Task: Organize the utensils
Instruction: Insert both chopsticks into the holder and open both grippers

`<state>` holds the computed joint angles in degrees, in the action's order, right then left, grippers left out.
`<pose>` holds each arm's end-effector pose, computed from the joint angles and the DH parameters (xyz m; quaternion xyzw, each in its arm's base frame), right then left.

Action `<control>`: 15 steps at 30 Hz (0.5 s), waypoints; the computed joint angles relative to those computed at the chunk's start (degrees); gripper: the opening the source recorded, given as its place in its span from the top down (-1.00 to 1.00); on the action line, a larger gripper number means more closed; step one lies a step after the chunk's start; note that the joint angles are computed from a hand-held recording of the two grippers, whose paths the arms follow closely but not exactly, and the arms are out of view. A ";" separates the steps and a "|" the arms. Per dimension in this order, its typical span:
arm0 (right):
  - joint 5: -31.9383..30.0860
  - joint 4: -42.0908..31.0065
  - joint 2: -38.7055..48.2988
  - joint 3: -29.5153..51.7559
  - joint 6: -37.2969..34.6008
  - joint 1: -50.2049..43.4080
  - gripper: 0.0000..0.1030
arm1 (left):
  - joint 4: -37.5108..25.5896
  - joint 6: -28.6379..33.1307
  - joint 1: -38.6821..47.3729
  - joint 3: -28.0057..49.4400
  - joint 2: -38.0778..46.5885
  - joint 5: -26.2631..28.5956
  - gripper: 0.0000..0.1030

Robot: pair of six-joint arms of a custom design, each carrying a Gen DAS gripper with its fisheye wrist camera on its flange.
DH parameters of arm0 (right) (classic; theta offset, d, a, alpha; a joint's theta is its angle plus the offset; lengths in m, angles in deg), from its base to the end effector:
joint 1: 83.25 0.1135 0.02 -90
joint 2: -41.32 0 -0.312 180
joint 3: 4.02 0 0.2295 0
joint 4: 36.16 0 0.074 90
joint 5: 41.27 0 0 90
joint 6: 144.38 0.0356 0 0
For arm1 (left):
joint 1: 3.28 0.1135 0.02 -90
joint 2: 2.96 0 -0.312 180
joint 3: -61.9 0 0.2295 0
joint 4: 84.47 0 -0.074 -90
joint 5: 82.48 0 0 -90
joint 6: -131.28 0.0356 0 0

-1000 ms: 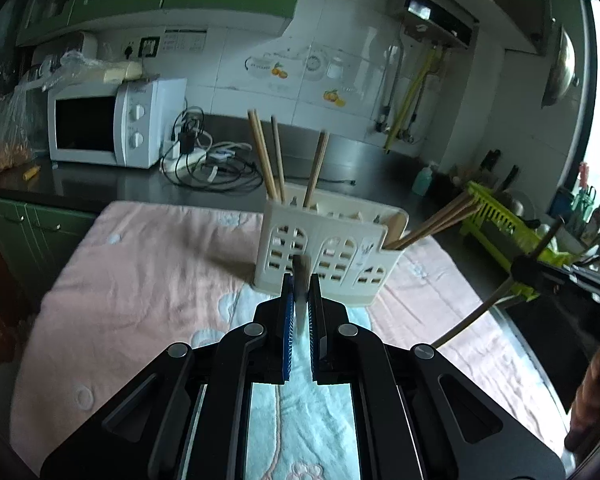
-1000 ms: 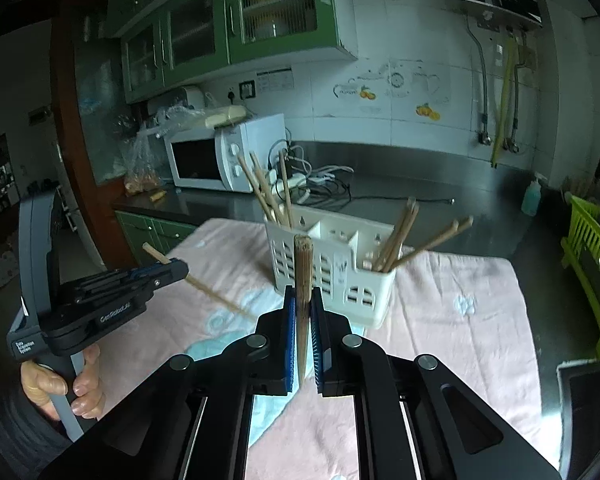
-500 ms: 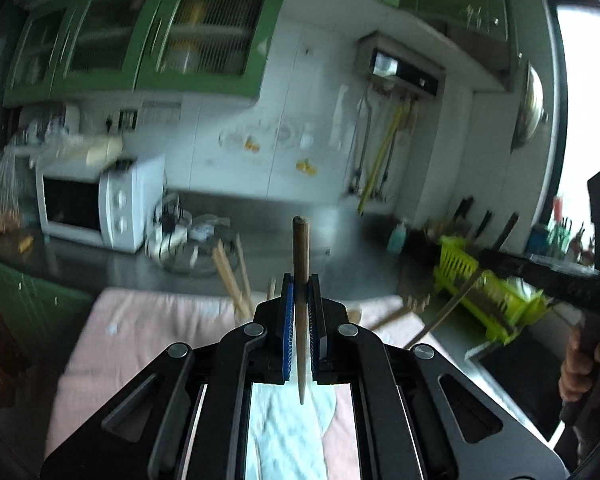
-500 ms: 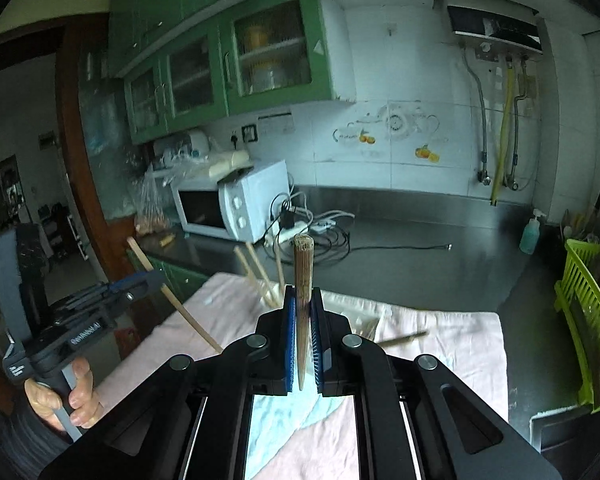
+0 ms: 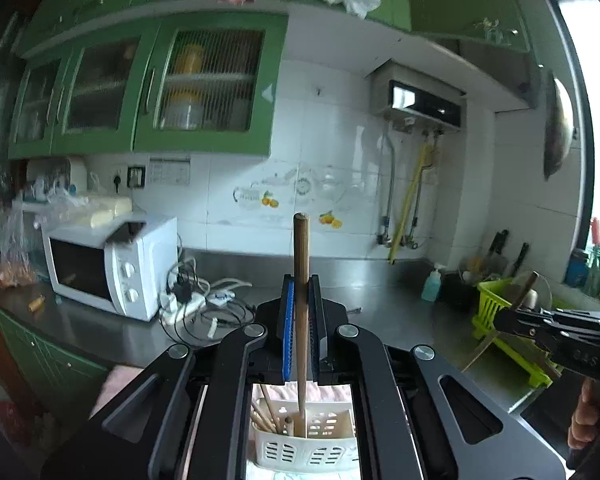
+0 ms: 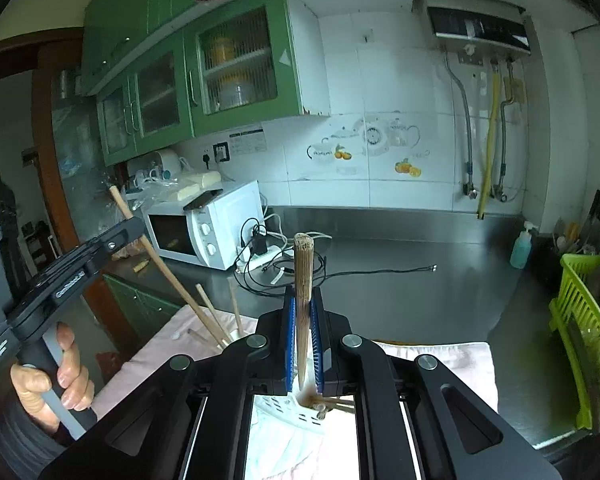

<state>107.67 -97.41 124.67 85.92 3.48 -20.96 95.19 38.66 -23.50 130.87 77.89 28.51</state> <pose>0.1504 0.2207 0.3744 0.1172 0.8347 -0.0048 0.5381 0.2769 -0.1156 0.3516 0.2301 0.7388 -0.2612 0.5770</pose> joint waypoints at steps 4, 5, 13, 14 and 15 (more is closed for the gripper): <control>-2.90 6.37 0.09 -4.28 -3.89 -3.93 0.86 | 1.26 0.16 -0.75 1.42 5.39 -1.83 0.90; -3.81 8.10 0.20 -5.39 -4.96 -4.91 0.86 | 1.50 0.18 -0.71 1.58 6.48 -1.85 0.90; -9.01 15.64 0.59 -11.13 -7.54 -8.97 0.85 | -0.09 0.26 -0.48 2.99 11.60 -1.97 0.88; -9.15 15.91 0.70 -11.41 -7.47 -8.96 0.83 | -0.39 0.20 -0.40 3.04 11.79 -1.96 0.88; -9.49 16.16 0.84 -11.69 -7.66 -8.95 0.81 | -0.67 0.19 -0.21 3.10 11.89 -1.44 0.86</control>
<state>98.18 -81.25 125.51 74.23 -4.19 -29.91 94.52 38.84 -23.71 133.97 89.78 27.07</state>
